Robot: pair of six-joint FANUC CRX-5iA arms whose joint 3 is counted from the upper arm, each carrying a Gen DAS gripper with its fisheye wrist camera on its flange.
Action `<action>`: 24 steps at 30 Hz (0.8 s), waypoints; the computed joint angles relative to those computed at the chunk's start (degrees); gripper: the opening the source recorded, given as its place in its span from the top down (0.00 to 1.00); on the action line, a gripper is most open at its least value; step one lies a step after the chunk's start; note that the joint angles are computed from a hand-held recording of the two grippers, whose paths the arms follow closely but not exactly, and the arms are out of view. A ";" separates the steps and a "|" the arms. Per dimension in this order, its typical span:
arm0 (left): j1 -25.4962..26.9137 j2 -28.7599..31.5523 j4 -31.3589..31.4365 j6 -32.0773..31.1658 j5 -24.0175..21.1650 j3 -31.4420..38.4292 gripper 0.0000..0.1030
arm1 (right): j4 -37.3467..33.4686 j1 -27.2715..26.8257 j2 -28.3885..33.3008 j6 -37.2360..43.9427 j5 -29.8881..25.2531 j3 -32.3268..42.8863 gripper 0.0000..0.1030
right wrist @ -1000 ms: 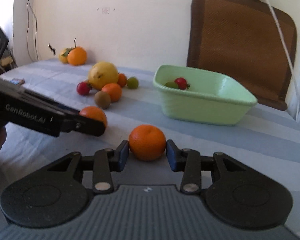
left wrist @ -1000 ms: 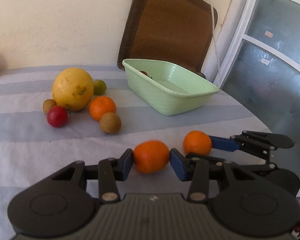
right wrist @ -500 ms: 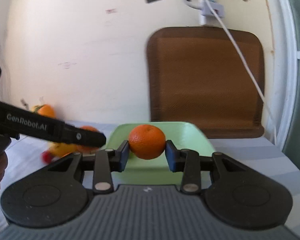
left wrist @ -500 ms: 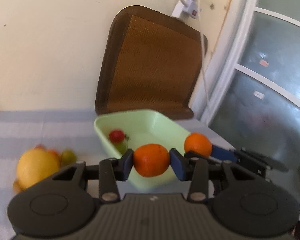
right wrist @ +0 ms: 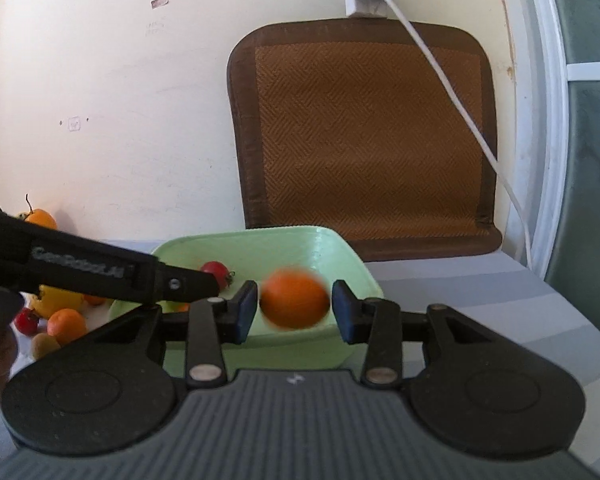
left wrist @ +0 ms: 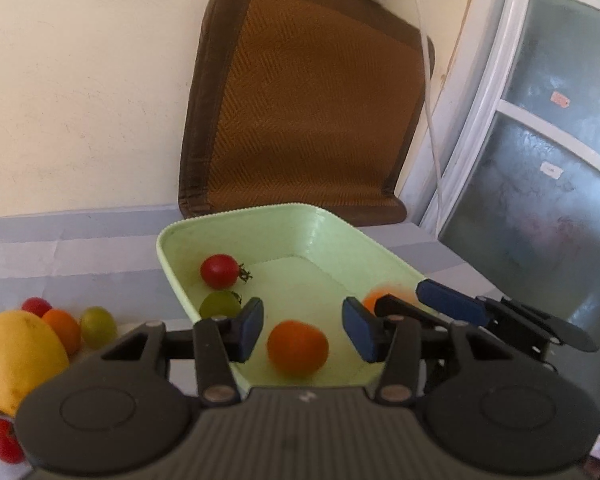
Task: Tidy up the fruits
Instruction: 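Grasp the large yellow grapefruit with the right tool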
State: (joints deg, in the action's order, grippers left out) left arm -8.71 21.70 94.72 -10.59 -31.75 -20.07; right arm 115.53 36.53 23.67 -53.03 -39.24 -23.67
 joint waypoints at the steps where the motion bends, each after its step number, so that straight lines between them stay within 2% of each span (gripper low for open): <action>1: 0.26 -0.70 1.32 -1.16 -0.64 -0.80 0.57 | 0.58 -0.14 -0.06 -0.84 -0.29 -0.21 0.57; 7: 4.51 -6.67 9.35 -10.10 -5.28 -8.52 0.53 | 4.95 -0.42 -0.79 -8.34 -4.97 -2.16 0.57; 9: 6.23 -8.84 12.62 -13.71 -4.40 -11.77 0.53 | 6.49 -0.79 -1.31 -11.11 -5.24 -2.59 0.57; 11: 7.19 -10.62 16.73 -17.68 -0.75 -14.41 0.53 | 10.01 -1.78 -2.16 -14.76 -3.50 -2.74 0.58; 15: 10.42 -10.92 18.34 -16.87 4.09 -15.96 0.53 | 19.34 -3.11 -2.67 -18.10 2.81 -0.54 0.58; 19: 8.32 -9.80 29.55 -23.41 7.76 -15.60 0.53 | 27.66 -4.57 -0.28 -19.96 15.42 6.81 0.57; 20: 8.11 -9.20 30.67 -23.46 7.83 -15.35 0.53 | 29.09 -4.86 0.92 -20.46 18.86 9.40 0.57; 21: 8.93 -8.92 28.78 -21.53 7.23 -15.30 0.53 | 30.76 -5.16 2.14 -21.33 21.88 11.95 0.55; 22: 8.87 -8.92 29.90 -22.37 6.63 -15.31 0.53 | 32.05 -5.37 3.59 -21.94 24.50 14.63 0.53; 23: 8.02 -9.12 34.01 -25.82 6.30 -15.46 0.53 | 31.92 -5.37 5.18 -21.43 26.82 17.18 0.49; 24: 7.91 -9.17 35.34 -27.00 5.74 -15.60 0.53 | 29.05 -5.02 6.68 -18.96 28.46 19.13 0.45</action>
